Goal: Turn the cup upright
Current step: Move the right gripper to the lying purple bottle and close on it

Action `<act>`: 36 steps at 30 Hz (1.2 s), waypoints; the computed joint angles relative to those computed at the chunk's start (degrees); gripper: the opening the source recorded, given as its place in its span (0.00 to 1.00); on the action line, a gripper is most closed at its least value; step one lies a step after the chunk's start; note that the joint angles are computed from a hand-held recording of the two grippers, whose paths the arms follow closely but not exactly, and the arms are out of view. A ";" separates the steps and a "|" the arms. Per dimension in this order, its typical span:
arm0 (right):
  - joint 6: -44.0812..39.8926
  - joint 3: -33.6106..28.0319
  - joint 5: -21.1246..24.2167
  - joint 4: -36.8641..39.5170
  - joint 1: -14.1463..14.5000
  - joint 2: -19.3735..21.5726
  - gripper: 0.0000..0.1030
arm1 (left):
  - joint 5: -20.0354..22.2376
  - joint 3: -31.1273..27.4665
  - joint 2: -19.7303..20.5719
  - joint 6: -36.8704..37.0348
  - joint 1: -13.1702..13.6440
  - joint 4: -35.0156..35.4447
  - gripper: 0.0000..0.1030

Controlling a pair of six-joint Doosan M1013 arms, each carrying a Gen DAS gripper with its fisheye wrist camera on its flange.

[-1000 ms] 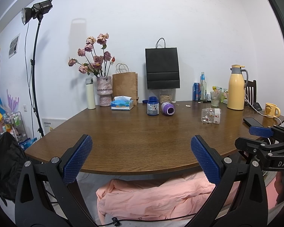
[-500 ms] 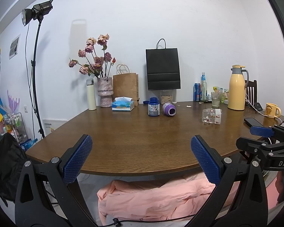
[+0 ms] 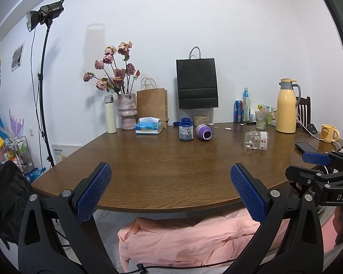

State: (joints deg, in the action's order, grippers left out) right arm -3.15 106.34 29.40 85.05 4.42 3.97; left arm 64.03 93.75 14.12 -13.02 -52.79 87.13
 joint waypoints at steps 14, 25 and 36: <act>-0.03 -0.01 0.17 0.11 -0.08 0.05 0.83 | -0.54 0.19 -0.85 1.08 0.24 -0.54 1.00; -2.37 -8.89 -3.32 3.20 1.76 5.95 0.83 | -11.94 -7.17 1.59 1.95 9.79 -3.91 1.00; 40.54 -37.37 3.44 -39.11 4.50 23.26 0.83 | -22.36 -22.65 10.61 25.46 18.09 -21.86 1.00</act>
